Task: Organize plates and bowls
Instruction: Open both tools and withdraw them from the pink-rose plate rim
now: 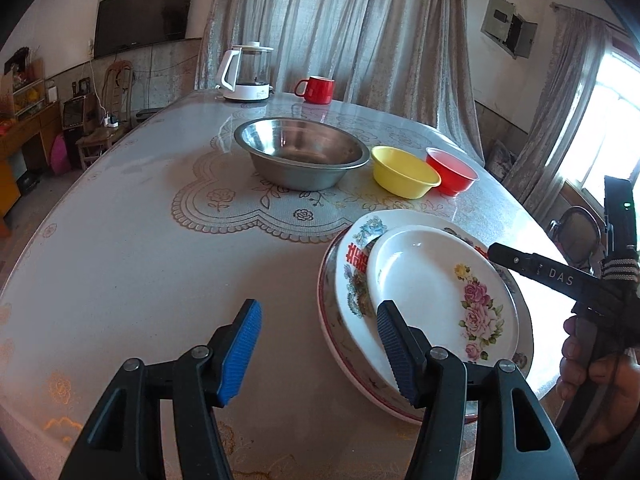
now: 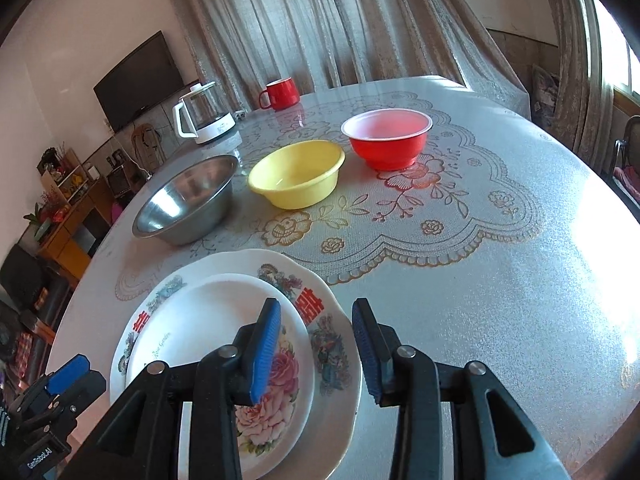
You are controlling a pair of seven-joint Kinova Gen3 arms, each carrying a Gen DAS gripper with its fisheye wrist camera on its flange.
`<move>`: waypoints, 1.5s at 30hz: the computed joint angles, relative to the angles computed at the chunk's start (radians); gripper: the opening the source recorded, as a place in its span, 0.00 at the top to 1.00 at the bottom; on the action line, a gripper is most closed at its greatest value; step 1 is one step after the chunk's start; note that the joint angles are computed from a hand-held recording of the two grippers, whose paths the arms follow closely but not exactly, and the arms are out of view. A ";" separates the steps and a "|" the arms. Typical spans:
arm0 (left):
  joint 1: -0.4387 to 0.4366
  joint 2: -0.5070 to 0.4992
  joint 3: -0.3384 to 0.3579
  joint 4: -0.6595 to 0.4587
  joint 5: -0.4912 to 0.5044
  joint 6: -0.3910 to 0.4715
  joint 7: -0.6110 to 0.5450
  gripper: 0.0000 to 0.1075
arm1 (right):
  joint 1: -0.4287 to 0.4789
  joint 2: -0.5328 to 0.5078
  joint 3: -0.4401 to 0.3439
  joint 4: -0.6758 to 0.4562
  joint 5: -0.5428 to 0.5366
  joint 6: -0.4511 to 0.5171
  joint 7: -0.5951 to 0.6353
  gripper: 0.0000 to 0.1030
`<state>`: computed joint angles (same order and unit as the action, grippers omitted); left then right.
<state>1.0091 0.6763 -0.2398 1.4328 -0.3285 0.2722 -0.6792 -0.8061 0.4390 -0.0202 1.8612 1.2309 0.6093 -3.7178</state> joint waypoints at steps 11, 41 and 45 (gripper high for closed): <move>-0.035 0.005 0.035 0.006 0.013 0.010 -0.007 0.43 | -0.009 0.008 0.009 -0.021 -0.047 0.001 0.071 0.62; -0.041 0.012 0.016 -0.031 -0.065 0.103 0.076 0.38 | -0.025 0.012 -0.007 -0.085 -0.022 -0.043 0.178 0.55; -0.074 0.019 0.053 -0.046 -0.060 0.129 0.081 0.38 | 0.007 0.021 0.008 -0.111 -0.070 -0.159 0.236 0.53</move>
